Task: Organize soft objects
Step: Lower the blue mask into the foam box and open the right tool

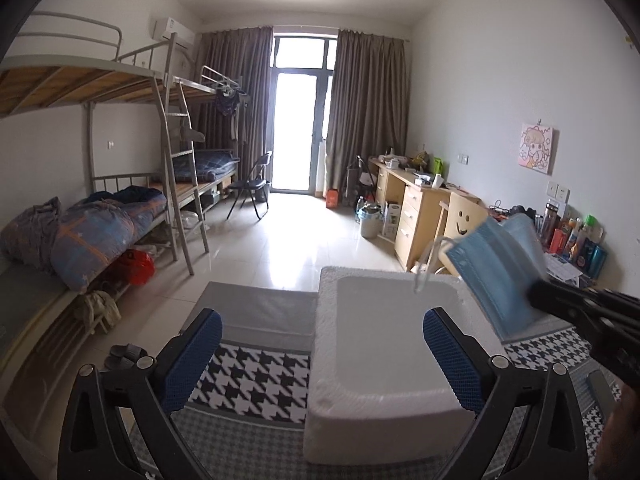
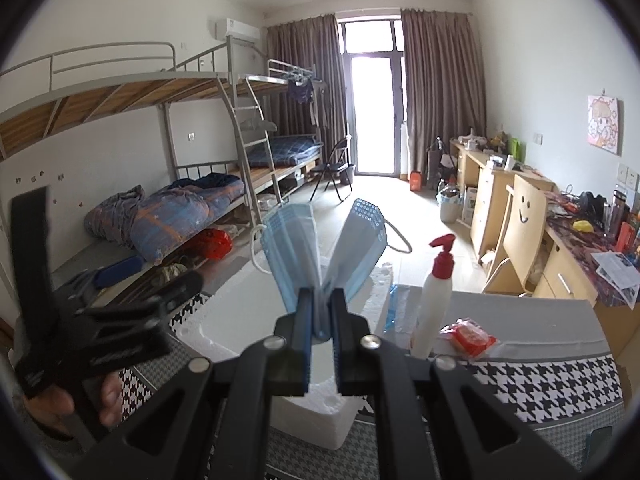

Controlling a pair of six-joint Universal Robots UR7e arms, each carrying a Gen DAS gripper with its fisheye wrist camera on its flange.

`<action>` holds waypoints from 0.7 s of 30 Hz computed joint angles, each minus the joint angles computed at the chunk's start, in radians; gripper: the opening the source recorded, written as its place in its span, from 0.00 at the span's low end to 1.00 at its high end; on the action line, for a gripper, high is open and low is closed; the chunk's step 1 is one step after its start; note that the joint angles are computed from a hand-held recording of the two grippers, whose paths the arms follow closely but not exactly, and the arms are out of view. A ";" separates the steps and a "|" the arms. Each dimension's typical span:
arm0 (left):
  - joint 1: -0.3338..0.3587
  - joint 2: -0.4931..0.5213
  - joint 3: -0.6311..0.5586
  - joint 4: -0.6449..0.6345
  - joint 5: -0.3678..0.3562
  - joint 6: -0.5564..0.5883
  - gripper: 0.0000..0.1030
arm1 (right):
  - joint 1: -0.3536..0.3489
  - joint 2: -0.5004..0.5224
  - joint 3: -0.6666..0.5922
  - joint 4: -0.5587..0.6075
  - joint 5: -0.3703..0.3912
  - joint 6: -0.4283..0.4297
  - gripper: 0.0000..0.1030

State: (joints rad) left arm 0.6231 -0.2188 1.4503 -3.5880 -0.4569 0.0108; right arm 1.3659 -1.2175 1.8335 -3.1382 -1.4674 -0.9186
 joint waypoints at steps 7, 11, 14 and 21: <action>-0.012 -0.012 0.043 -0.043 0.021 0.026 0.99 | 0.021 0.041 -0.038 0.029 -0.057 0.015 0.11; -0.018 -0.008 0.054 -0.060 0.030 0.032 0.99 | 0.025 0.053 -0.046 0.039 -0.072 0.022 0.11; -0.020 -0.008 0.072 -0.075 0.029 0.037 0.99 | 0.029 0.064 -0.059 0.057 -0.082 0.024 0.11; -0.018 -0.024 0.118 -0.082 0.019 -0.008 0.99 | 0.043 0.101 -0.082 0.060 -0.123 0.025 0.11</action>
State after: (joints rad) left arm 0.6050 -0.2429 1.5684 -3.6699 -0.4375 0.0027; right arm 1.4085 -1.1170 1.7513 -3.0782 -1.5908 -0.8934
